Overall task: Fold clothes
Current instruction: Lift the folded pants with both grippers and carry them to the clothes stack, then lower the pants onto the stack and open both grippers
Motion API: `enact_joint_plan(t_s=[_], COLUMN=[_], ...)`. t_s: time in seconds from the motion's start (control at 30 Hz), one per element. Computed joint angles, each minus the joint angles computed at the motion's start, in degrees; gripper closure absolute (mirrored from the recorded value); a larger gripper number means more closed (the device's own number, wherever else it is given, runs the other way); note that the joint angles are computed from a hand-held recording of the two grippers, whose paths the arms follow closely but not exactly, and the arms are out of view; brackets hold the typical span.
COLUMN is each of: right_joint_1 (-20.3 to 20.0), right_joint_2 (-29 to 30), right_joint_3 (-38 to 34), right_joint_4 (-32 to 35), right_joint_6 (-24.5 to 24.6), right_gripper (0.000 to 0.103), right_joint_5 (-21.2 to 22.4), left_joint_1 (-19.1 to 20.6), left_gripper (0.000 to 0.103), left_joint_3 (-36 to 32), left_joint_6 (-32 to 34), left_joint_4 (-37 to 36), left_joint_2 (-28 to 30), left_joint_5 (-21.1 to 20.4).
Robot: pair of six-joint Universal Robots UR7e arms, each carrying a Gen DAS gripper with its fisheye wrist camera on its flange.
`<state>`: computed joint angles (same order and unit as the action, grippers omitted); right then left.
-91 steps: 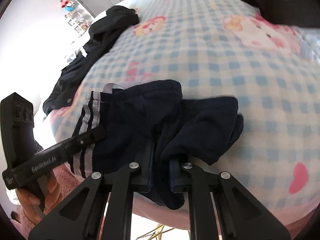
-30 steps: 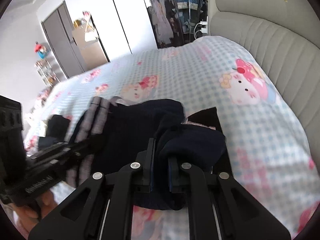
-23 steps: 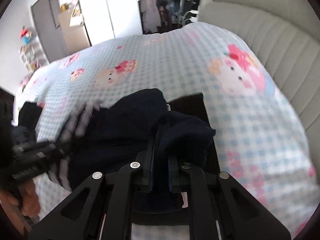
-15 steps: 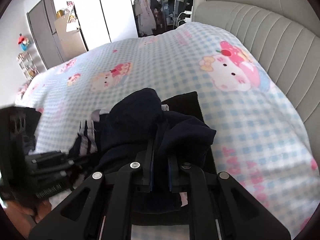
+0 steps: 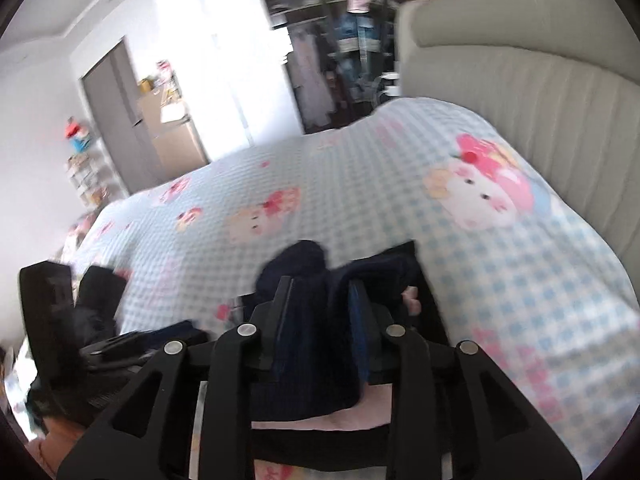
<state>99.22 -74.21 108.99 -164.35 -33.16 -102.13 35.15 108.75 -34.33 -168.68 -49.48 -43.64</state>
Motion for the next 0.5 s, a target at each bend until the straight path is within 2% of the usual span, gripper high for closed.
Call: enact_joint_plan(t_s=[0.07, 0.17, 0.37, 0.5], right_joint_1=[1.5, 0.96, -2.84, -2.12], right_joint_2=[2.5, 4.88, 3.62, 2.26], right_joint_3=[-1.0, -1.77, 1.73, 1.06], right_joint_4=[0.13, 0.19, -5.18, -1.97], right_joint_6=[-1.92, -1.33, -1.91, 0.74], right_gripper=[0.076, 0.076, 0.078, 0.075], right_joint_5=[-5.43, -11.49, -9.65, -8.51], left_joint_1=[1.03, 2.02, 2.67, 2.11], left_gripper=[0.064, 0.063, 0.062, 0.065], left_joint_3=[-2.37, -4.79, -5.81, -4.98], left_joint_6=[0.07, -1.04, -3.99, -4.29], left_joint_4=[1.66, 6.19, 8.71, 8.39], left_joint_2=[1.71, 3.9, 4.7, 3.17], left_joint_5=[-2.05, -3.17, -4.61, -4.48])
